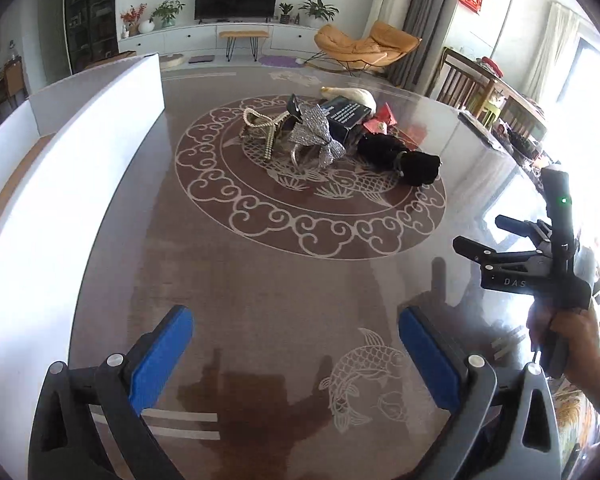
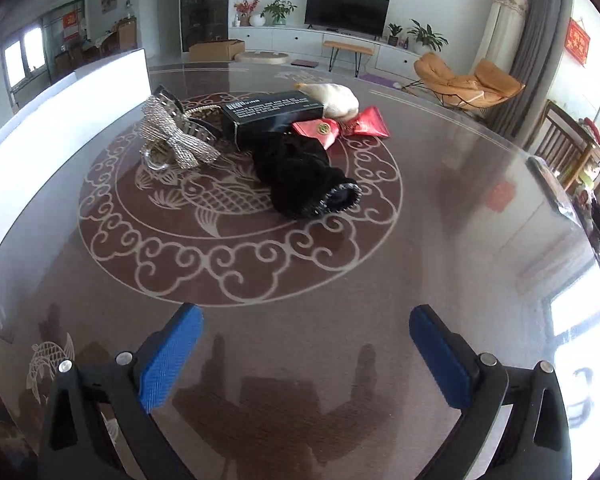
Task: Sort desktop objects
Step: 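Return both grippers to the table near the rhinestone bow clip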
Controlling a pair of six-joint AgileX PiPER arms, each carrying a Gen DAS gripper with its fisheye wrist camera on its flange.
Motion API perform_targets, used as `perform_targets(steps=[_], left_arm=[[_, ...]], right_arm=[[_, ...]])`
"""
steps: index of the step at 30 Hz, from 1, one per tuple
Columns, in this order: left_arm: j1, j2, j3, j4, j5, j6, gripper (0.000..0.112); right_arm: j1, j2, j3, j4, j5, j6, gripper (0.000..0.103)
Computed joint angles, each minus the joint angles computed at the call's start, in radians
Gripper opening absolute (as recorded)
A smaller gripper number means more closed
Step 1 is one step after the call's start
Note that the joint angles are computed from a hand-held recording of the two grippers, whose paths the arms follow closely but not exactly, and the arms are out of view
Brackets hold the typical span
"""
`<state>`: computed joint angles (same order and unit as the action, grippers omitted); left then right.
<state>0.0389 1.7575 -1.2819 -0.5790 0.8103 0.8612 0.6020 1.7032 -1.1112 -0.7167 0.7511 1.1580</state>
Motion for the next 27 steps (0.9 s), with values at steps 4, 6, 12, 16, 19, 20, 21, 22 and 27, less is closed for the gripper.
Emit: perform_targets(steps=[4, 6, 12, 16, 19, 20, 21, 22, 27], left_arm=[[-0.136, 0.076, 0.014, 0.067, -0.167, -0.087, 0.103], [-0.203, 0.108, -0.002, 0.15, -0.239, -0.197, 0.103], [-0.288, 0.202, -0.119, 0.326, -0.261, -0.417, 0.103], [-0.3, 0.245, -0.174, 0.344, -0.272, -0.474, 0.103], [-0.301, 0.237, -0.149, 0.336, -0.316, -0.482, 0.103], [-0.302, 0.237, -0.15, 0.339, -0.317, -0.485, 0.103], [-0.303, 0.238, -0.152, 0.341, -0.316, -0.488, 0.103], [-0.305, 0.239, -0.153, 0.343, -0.316, -0.491, 0.103], [-0.305, 0.24, -0.153, 0.343, -0.317, -0.49, 0.103]], right_arm=[[-0.059, -0.085, 0.146, -0.006, -0.05, 0.068, 0.103], [-0.091, -0.097, 0.177, 0.01, -0.111, 0.073, 0.103], [-0.092, -0.065, 0.15, -0.007, -0.109, 0.106, 0.103], [-0.092, -0.056, 0.147, -0.016, -0.112, 0.12, 0.103], [-0.09, -0.057, 0.149, -0.017, -0.111, 0.122, 0.103], [-0.09, -0.057, 0.149, -0.017, -0.111, 0.122, 0.103], [-0.09, -0.058, 0.149, -0.018, -0.112, 0.123, 0.103], [-0.09, -0.057, 0.149, -0.018, -0.111, 0.124, 0.103], [-0.084, -0.059, 0.15, -0.023, -0.106, 0.134, 0.103]])
